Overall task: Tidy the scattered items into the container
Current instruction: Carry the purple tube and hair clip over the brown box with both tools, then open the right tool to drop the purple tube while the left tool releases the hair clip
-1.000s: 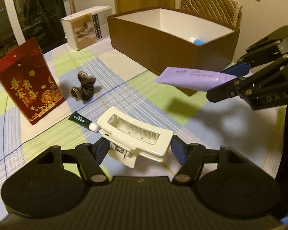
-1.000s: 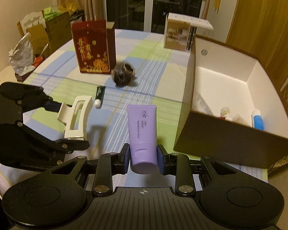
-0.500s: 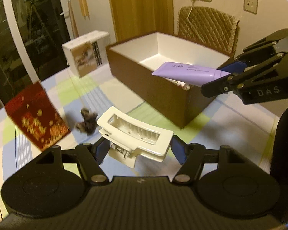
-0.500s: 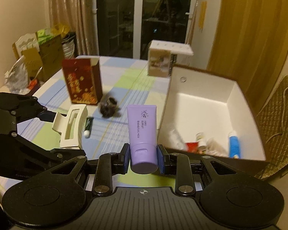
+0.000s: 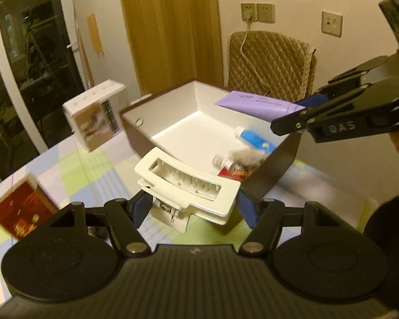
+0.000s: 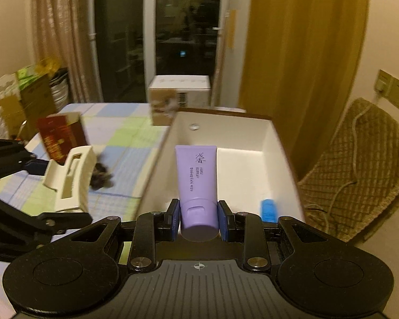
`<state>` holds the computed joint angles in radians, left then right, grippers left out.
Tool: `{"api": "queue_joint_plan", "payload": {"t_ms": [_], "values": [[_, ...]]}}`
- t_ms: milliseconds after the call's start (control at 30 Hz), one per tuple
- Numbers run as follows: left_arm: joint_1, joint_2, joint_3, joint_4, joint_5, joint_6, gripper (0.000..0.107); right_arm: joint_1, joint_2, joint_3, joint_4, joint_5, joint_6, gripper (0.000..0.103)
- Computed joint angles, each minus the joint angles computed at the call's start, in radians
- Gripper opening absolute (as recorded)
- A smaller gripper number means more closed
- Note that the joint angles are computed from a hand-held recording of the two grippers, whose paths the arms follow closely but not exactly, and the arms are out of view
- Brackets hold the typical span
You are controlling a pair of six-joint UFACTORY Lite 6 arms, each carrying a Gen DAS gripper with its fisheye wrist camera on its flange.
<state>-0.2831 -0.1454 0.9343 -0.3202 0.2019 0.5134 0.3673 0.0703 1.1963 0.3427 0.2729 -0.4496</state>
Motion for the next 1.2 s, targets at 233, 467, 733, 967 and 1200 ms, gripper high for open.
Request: {"api": "queue_joint_plan", "payload": {"t_ms": [233, 467, 733, 967, 1200], "values": [[-0.065, 0.268, 0.266, 0.033, -0.031, -0.055, 0.065, -0.119, 0.151, 0.168, 0.108, 0.048, -0.132, 0.032], [-0.08, 0.492, 0.483, 0.05, -0.014, -0.078, 0.065, -0.171, 0.275, 0.279, 0.167, 0.08, -0.195, 0.032], [-0.092, 0.632, 0.6, 0.141, 0.002, -0.134, 0.065, -0.179, 0.38, 0.355, 0.181, 0.086, -0.205, 0.032], [-0.101, 0.717, 0.678, 0.203, 0.004, -0.184, 0.065, -0.186, 0.433, 0.393, 0.17, 0.089, -0.194, 0.032], [-0.099, 0.694, 0.636, 0.259, -0.024, -0.235, 0.069, -0.193, 0.457, 0.407, 0.156, 0.089, -0.187, 0.032]]}}
